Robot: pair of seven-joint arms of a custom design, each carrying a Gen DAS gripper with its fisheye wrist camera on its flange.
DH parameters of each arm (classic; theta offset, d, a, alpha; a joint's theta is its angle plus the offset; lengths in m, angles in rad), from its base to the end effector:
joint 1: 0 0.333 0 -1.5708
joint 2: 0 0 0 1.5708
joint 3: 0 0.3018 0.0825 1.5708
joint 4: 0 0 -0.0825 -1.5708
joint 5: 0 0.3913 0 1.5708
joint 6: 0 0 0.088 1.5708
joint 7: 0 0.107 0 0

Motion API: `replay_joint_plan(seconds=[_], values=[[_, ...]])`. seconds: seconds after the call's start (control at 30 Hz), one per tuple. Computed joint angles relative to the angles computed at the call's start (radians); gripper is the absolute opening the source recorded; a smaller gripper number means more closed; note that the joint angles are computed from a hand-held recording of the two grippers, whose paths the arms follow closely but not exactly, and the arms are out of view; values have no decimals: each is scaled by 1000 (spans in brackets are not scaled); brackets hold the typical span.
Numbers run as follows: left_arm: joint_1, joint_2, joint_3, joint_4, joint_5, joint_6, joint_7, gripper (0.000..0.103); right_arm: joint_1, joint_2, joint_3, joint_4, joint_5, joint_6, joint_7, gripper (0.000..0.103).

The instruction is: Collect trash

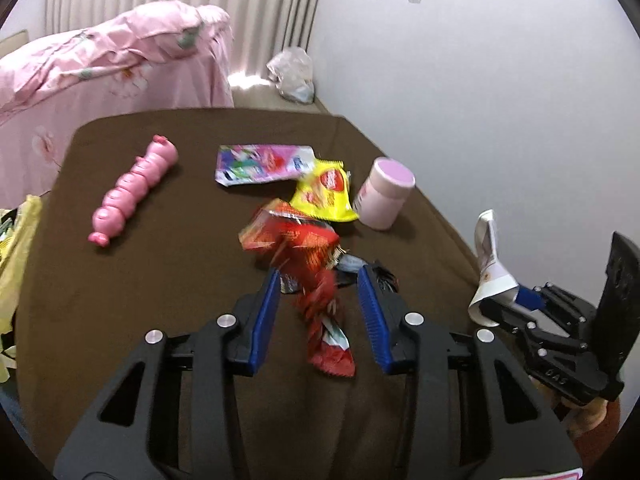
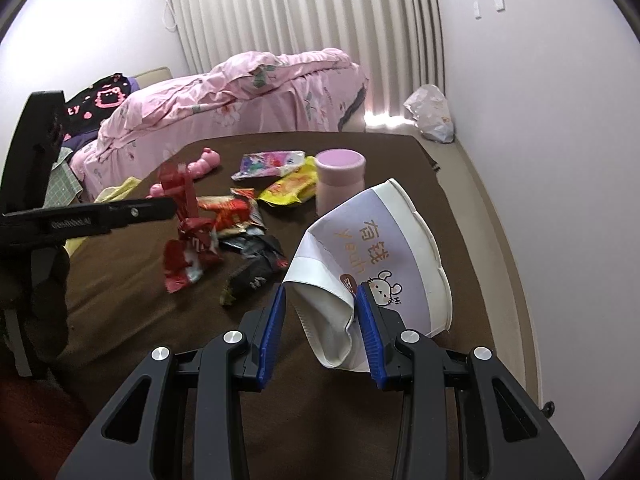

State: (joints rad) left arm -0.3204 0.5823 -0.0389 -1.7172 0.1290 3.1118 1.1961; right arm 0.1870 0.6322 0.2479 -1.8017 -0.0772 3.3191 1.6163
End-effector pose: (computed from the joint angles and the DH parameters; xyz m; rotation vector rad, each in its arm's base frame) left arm 0.6713 -0.2589 0.3309 -1.7472 1.9241 -0.9997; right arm 0.6435 0.2781 0.2961 -1.8676 1.2993 -0.4772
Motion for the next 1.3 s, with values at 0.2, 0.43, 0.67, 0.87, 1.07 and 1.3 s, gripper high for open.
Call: replay_joint_plan(seconds=[0.2, 0.43, 0.67, 0.87, 1.07, 1.3], values=[[-19, -72, 43, -97, 1, 77, -19, 31, 22, -10, 3, 14, -22, -6, -33, 35], [146, -118, -112, -193, -39, 137, 45, 34, 126, -31, -85, 19, -8, -15, -65, 35], [308, -67, -283, -183, -69, 150, 120, 54, 136, -17, -93, 31, 15, -42, -75, 35], [267, 91, -279, 59, 35, -35, 330, 56, 173, -35, -149, -1, 38, -31, -67, 35], [238, 153, -254, 169, -34, -162, 442, 58, 177, -52, -174, -34, 57, -19, -50, 35], [287, 102, -311, 104, -162, -222, 579, 59, 107, -27, -96, -12, 49, -36, -46, 35]])
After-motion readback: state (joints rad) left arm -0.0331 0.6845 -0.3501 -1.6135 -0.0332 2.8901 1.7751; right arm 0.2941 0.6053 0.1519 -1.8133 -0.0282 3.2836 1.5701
